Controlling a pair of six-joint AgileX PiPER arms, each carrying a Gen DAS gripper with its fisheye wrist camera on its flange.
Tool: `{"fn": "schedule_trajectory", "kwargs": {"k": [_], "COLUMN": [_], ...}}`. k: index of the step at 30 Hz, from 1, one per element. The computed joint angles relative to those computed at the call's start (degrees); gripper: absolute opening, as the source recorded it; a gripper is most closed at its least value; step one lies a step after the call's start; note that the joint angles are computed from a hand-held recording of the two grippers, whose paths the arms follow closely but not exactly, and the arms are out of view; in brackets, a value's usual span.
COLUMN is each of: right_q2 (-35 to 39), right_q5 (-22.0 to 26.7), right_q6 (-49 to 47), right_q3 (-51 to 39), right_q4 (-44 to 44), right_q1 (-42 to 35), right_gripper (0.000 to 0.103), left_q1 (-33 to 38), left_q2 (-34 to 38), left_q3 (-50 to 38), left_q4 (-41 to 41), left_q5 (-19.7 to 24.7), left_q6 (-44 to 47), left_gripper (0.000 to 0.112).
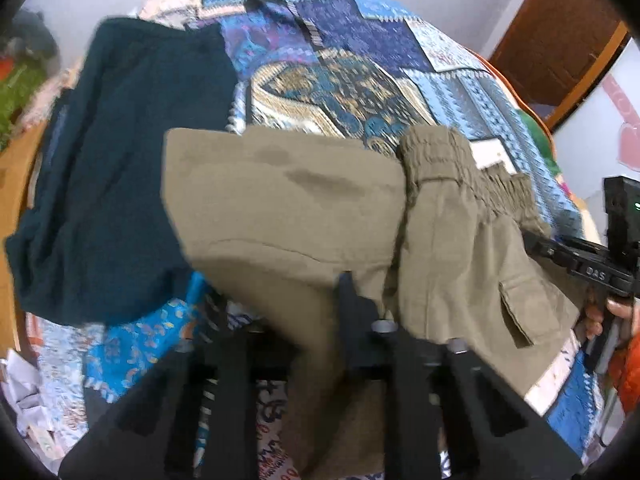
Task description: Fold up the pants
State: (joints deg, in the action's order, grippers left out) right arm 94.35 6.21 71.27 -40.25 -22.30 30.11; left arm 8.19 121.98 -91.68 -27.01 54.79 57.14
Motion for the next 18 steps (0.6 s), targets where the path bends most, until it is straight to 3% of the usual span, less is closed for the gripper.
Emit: {"fn": "schedule_trajectory", "kwargs": {"k": [4, 9, 14, 18], "right_q2": [-1.61, -4.97, -7.59, -5.59], "right_q5": [4.21, 11.08, 18.59, 22.44], "right_q6": [17.2, 22.07, 15.51, 10.27], "right_q3": [-0.44, -2.46, -8.76, -17.4], "right_q4": [-16.94, -22.62, -20.12, -19.13], "right_q1": [3.23, 7.25, 9.4, 9.49], "right_gripper": [0.014, 0.013, 0.012, 0.012], "left_q1": [-0.75, -0.56, 1.56, 4.66], "left_q2": [-5.27, -9.95, -12.64, -11.97], "left_q3": [6.42, 8.77, 6.47, -0.23], "left_q4": [-1.72, -3.8, -6.3, -7.88], "left_q5": [-6.53, -7.57, -6.34, -3.37], "left_q6": [2.99, 5.77, 7.35, 6.86], "left_gripper": [0.008, 0.007, 0.007, 0.007]}}
